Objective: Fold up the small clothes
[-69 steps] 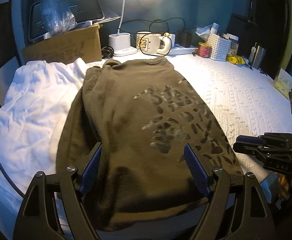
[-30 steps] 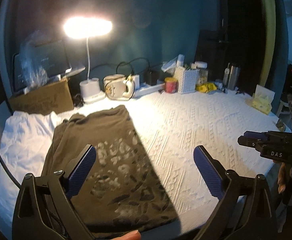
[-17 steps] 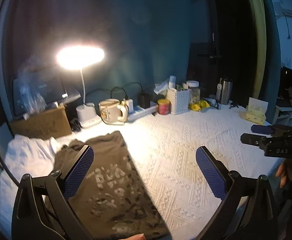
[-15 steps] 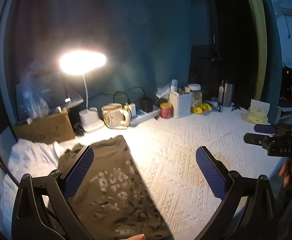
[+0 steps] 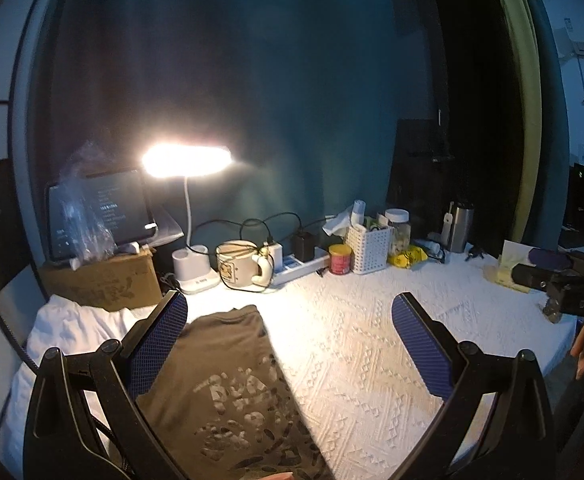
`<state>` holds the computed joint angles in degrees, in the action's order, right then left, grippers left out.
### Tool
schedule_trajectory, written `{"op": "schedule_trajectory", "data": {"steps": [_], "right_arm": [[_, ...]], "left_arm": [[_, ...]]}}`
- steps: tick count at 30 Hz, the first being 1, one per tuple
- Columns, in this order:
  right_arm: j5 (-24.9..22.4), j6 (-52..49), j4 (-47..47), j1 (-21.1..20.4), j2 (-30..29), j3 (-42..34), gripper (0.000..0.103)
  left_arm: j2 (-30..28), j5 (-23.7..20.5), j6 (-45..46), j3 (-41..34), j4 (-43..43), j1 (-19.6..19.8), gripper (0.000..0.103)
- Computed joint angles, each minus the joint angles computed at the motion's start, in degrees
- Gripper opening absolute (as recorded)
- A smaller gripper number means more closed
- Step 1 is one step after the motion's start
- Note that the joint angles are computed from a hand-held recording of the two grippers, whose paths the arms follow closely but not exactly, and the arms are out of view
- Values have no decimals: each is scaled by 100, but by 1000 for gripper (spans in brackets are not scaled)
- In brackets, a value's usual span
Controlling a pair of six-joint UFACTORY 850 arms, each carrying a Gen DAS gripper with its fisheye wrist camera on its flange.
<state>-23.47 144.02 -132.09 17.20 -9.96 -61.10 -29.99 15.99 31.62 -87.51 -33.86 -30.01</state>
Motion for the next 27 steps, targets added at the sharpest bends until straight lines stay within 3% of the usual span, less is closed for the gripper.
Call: {"op": "schedule_trajectory", "data": {"steps": [3, 19, 27], "right_arm": [[-85, -124, 31, 45, 94, 17, 76], [-601, -635, 11, 359, 482, -95, 76], [-687, -776, -124, 512, 537, -191, 76]], "left_arm": [[48, 113, 370, 21, -319, -7, 101], [509, 835, -272, 468, 37, 194, 101], [772, 1117, -1080, 790, 637, 384, 101]]}}
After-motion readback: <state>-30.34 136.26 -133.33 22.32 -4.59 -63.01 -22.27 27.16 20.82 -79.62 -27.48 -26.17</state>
